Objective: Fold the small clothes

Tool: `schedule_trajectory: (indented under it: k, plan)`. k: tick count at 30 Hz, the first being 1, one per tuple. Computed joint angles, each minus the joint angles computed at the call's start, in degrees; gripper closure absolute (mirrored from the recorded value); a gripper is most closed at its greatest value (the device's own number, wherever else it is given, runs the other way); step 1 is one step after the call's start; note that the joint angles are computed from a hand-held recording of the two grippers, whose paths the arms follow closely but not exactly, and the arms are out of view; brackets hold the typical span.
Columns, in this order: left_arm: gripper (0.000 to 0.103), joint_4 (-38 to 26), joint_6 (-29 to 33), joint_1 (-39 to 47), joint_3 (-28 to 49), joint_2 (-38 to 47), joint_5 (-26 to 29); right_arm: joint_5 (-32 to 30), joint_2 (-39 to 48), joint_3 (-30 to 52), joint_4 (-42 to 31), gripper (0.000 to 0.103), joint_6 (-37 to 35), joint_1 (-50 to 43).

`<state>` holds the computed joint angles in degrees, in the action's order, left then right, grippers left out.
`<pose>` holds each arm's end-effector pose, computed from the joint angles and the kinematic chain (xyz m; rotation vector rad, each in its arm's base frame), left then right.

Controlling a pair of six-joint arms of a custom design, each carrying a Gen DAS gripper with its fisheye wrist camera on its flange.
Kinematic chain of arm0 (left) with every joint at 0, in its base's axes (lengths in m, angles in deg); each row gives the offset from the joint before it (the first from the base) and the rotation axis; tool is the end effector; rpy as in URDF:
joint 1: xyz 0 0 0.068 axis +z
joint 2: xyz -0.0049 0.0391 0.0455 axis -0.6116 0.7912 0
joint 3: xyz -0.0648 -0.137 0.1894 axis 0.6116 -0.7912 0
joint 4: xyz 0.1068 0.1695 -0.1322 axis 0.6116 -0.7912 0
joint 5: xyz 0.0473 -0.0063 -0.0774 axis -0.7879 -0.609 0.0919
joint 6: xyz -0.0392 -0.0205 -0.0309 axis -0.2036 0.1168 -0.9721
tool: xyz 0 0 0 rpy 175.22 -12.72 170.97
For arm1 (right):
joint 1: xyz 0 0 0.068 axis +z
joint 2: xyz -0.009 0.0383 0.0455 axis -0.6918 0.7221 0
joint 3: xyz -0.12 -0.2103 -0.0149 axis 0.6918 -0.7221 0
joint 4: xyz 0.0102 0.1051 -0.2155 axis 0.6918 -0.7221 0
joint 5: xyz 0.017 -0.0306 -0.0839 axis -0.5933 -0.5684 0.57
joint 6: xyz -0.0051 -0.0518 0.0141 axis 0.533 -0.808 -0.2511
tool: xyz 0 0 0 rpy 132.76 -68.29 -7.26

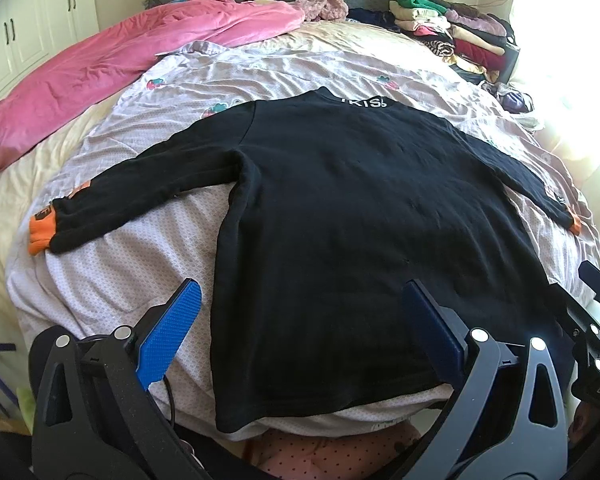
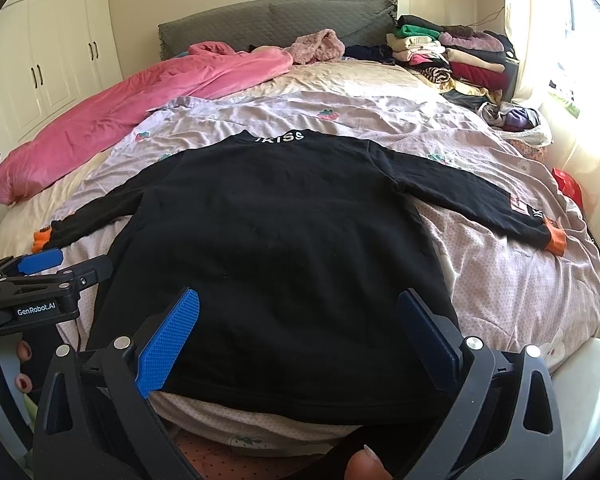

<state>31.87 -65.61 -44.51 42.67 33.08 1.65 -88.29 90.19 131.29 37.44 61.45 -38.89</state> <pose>0.2810 -0.0267 0.1590 -0.3391 2.4632 0.0498 0.2809 0.0340 0.1578 -0.4123 2.3207 0.3003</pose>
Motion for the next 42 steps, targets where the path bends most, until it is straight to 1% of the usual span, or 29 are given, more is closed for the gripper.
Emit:
schedule_trajectory:
  k: [32,38,42]
  plan:
    - [0.009,0.48,0.38,0.6,-0.18,0.22,0.47,-0.31,-0.3,-0.02,-0.02,0.004,-0.1,-0.09]
    - [0.009,0.19,0.69,0.87,0.3,0.65,0.88,-0.7,-0.36,0.57,-0.62,0.004,0.07,-0.34]
    - [0.009,1.48,1.73,1.74,0.12,1.59,1.91,-0.93,-0.16,1.1,-0.89,0.004,0.41,-0.24]
